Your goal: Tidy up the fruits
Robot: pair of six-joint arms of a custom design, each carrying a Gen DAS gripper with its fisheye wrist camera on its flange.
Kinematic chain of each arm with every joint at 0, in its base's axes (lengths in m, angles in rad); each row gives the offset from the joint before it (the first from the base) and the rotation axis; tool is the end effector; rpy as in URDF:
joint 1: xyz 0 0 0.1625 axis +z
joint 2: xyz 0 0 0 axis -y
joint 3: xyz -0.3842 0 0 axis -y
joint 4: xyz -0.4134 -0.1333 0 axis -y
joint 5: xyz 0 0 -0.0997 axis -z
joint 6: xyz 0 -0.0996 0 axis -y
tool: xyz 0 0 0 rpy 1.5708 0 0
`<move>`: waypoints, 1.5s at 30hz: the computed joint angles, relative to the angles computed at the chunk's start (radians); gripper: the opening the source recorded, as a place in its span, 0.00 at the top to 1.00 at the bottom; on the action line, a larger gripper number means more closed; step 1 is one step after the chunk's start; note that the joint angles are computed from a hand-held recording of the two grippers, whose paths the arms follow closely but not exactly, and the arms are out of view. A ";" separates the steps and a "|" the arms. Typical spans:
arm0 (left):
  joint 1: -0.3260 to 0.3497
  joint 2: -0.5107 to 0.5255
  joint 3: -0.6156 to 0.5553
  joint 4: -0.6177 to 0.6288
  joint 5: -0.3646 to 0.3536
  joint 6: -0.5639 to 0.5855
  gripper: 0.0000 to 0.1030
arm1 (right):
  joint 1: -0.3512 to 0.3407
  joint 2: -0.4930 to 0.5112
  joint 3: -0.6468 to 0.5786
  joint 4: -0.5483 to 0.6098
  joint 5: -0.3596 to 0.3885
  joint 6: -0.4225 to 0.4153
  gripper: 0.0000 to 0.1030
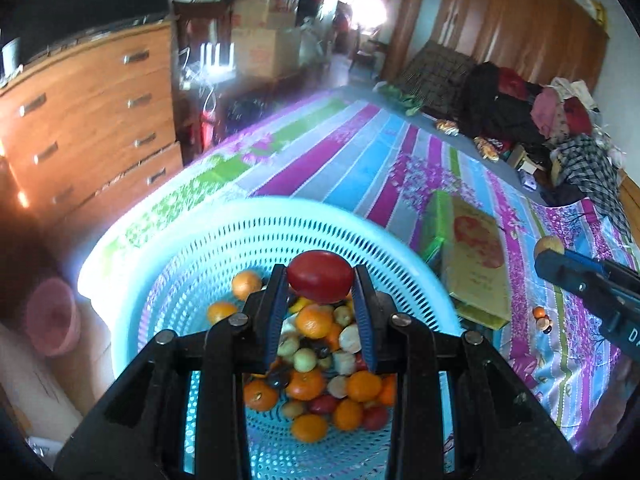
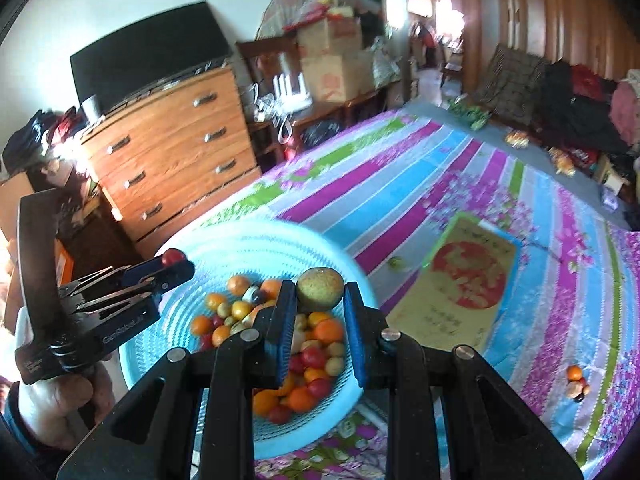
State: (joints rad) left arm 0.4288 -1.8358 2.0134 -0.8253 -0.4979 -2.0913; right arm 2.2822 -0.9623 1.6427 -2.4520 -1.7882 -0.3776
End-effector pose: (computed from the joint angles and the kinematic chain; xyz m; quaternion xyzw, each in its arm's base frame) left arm -0.2069 -0.3374 0.3520 -0.1493 0.7885 -0.4747 0.3614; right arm 0.5143 -0.4254 0.1423 0.5030 -0.8517 0.1162 0.0899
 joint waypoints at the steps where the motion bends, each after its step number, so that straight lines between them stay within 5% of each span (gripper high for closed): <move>1: 0.005 -0.006 0.004 -0.012 -0.008 0.007 0.68 | 0.001 0.007 -0.003 0.011 0.002 0.007 0.74; 14: 0.022 -0.072 0.056 -0.105 -0.075 0.075 0.68 | -0.005 0.070 -0.030 0.109 -0.023 0.020 0.74; 45: 0.036 -0.130 0.081 -0.108 -0.109 0.092 0.65 | -0.012 0.094 -0.028 0.115 -0.049 0.040 0.73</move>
